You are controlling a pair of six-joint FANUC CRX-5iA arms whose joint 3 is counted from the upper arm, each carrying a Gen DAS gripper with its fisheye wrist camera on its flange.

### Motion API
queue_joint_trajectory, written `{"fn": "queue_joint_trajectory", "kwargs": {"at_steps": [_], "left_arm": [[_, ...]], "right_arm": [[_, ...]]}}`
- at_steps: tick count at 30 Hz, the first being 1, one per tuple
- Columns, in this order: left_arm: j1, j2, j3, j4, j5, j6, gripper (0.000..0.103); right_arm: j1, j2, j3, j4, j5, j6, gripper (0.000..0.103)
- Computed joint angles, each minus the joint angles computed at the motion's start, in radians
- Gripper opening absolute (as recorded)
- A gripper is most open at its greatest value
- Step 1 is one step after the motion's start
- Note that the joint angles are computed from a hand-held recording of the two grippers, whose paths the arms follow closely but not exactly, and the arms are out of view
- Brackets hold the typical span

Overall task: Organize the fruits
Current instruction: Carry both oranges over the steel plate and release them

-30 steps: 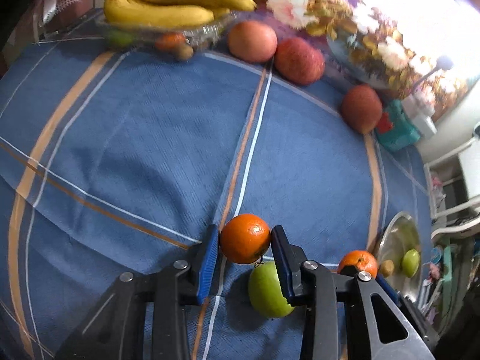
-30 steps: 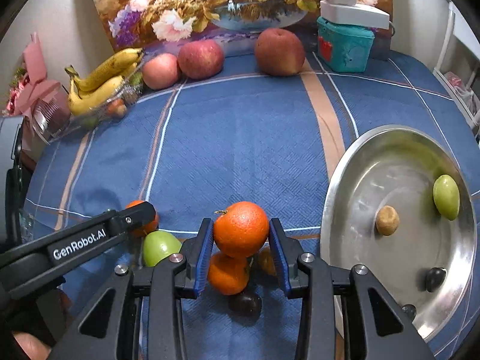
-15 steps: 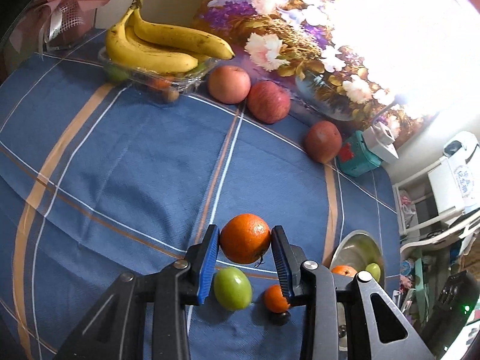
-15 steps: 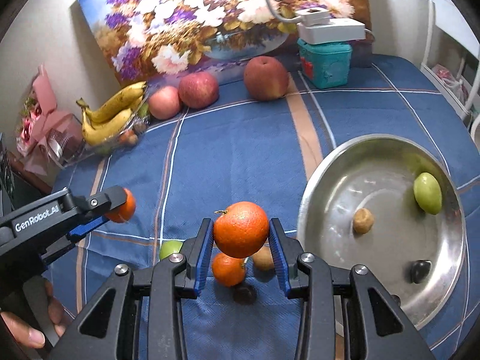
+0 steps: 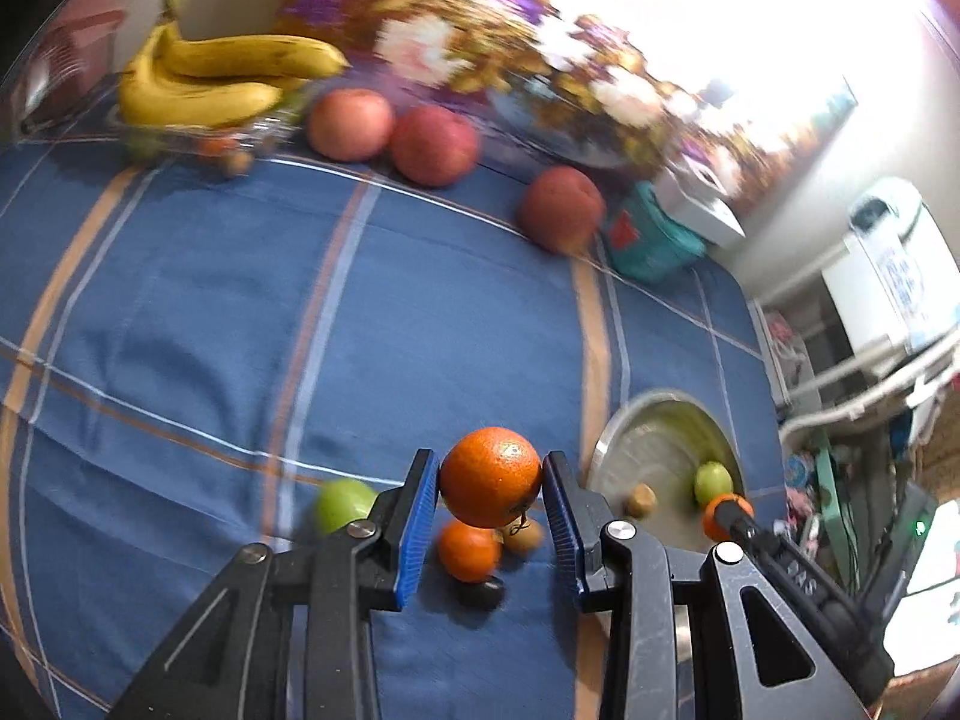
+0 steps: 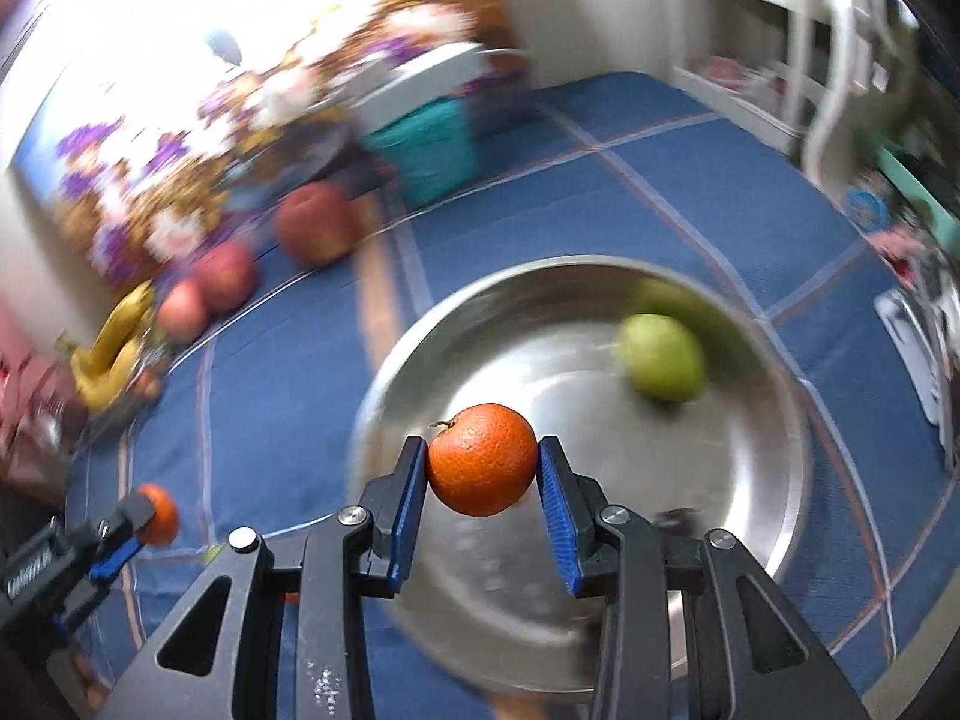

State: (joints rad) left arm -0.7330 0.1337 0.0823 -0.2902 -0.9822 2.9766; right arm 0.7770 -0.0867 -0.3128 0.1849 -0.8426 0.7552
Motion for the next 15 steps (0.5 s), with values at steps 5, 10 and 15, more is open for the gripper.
{"fn": "queue_joint_trajectory", "kwargs": {"at_steps": [5, 10, 15], "left_arm": [[-0.031, 0.077, 0.073, 0.043, 0.035, -0.102, 0.038], [-0.059, 0.168, 0.158, 0.097, 0.048, -0.215, 0.038], [-0.074, 0.238, 0.216, 0.134, 0.029, -0.292, 0.038]], "right_arm": [[-0.063, -0.017, -0.019, 0.020, -0.004, -0.065, 0.039], [-0.093, -0.035, -0.038, 0.039, 0.001, -0.090, 0.039], [-0.098, -0.027, -0.024, 0.009, -0.006, -0.057, 0.039]]}}
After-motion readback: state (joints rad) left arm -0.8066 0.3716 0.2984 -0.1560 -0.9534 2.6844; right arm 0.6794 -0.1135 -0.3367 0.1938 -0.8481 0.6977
